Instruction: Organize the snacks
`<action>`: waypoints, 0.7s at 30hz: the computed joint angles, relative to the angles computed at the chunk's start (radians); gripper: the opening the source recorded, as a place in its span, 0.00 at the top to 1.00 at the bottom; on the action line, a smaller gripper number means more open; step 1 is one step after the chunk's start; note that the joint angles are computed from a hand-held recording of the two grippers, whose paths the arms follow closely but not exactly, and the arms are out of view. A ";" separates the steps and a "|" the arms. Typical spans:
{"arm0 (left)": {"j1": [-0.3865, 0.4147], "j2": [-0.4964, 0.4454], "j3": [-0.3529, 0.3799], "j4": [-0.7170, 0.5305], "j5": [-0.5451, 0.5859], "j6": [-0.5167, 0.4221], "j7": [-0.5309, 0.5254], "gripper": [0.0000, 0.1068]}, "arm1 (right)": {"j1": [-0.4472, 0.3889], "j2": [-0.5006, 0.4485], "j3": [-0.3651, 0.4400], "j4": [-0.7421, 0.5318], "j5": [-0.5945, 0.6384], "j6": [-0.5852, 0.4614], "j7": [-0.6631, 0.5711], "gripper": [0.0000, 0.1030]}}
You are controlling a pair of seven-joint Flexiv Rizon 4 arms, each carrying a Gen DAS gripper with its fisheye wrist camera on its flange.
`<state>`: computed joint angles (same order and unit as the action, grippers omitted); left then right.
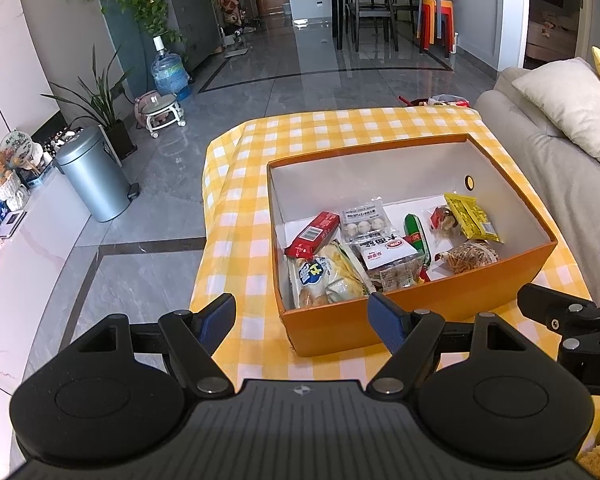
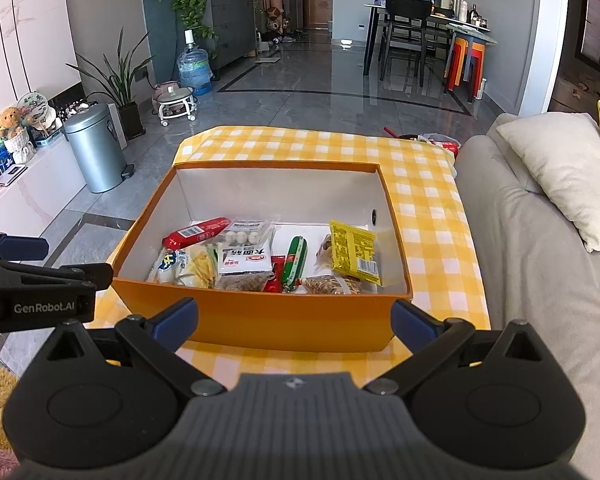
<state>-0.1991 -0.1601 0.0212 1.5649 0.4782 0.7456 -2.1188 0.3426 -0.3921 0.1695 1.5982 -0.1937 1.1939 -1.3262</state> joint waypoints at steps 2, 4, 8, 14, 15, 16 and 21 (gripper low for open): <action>0.000 0.001 0.000 0.001 0.000 -0.002 0.000 0.18 | 0.000 -0.001 0.001 -0.001 0.001 0.000 -0.002 0.04; 0.000 0.000 -0.001 0.001 -0.002 -0.002 -0.001 0.18 | 0.000 0.000 0.000 0.001 0.001 0.000 -0.002 0.04; 0.001 0.001 0.000 0.001 -0.004 -0.005 -0.001 0.18 | 0.000 0.001 0.001 0.003 0.003 -0.001 -0.002 0.04; 0.001 0.000 0.000 -0.001 0.000 -0.010 -0.007 0.18 | 0.003 0.002 -0.002 0.005 -0.001 -0.004 0.006 0.04; 0.001 0.001 0.000 0.000 0.000 -0.010 -0.008 0.18 | 0.003 0.002 -0.002 0.005 -0.002 -0.004 0.006 0.04; 0.001 0.001 -0.001 0.000 -0.001 -0.009 -0.006 0.18 | 0.003 0.002 -0.002 0.005 -0.002 -0.004 0.007 0.04; 0.001 0.001 -0.001 0.000 0.000 -0.010 -0.007 0.18 | 0.003 0.002 -0.001 0.006 -0.002 -0.005 0.007 0.04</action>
<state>-0.1976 -0.1589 0.0205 1.5649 0.4785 0.7355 -2.1256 0.3459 -0.3899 0.1682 1.6037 -0.1956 1.1890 -1.3188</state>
